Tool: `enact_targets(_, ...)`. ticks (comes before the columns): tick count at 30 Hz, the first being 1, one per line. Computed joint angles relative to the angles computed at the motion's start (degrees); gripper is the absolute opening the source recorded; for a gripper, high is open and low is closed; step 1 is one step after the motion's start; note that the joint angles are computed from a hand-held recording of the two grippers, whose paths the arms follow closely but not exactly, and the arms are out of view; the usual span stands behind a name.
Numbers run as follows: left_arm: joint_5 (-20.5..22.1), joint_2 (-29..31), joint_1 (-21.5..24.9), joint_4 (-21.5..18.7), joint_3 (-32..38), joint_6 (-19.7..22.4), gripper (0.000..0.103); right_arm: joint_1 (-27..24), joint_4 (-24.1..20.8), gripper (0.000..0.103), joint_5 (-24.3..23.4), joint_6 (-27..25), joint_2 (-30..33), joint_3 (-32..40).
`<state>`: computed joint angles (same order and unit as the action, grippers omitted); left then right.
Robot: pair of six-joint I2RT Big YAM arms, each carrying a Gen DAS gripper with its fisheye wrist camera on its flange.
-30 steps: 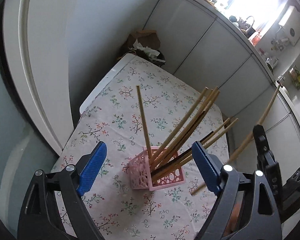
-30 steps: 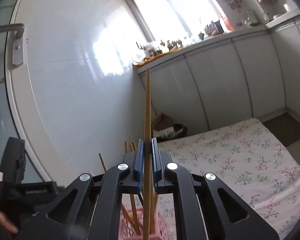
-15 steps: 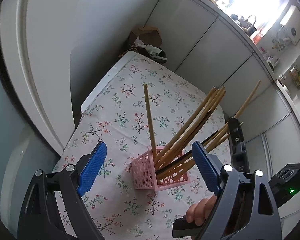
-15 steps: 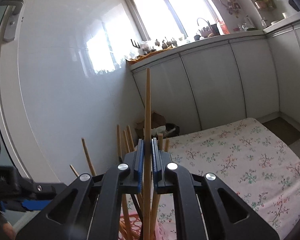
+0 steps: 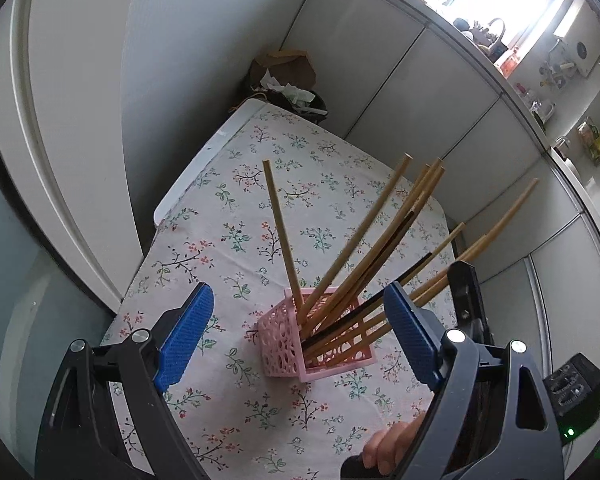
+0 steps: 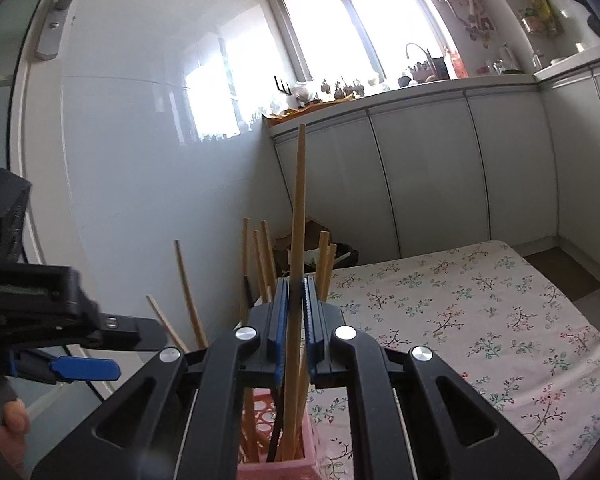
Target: Organize utensils
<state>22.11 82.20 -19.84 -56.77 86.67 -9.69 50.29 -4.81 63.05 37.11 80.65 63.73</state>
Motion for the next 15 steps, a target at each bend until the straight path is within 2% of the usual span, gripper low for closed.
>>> enact_targets(3,-0.03,0.03,0.04,0.13,0.00,0.01,0.083,1.02,1.32,0.008,0.56,-5.04,0.45,0.69)
enact_targets(8,0.25,-0.10,0.32,0.35,-0.13,0.23,0.083,1.76,-1.96,0.008,0.16,-1.50,0.09,0.23)
enact_targets(12,0.23,-0.24,0.13,0.08,-0.22,0.78,0.083,0.88,-9.23,0.008,-3.33,4.41,-0.39,1.13)
enact_targets(13,0.24,-0.29,0.04,0.04,-0.21,0.87,0.083,0.45,-12.71,0.009,-5.13,6.60,-0.91,1.76)
enact_targets(15,0.09,-0.47,-0.25,-0.04,-0.19,1.23,0.083,0.17,-15.86,0.025,-6.72,8.45,-1.95,2.27)
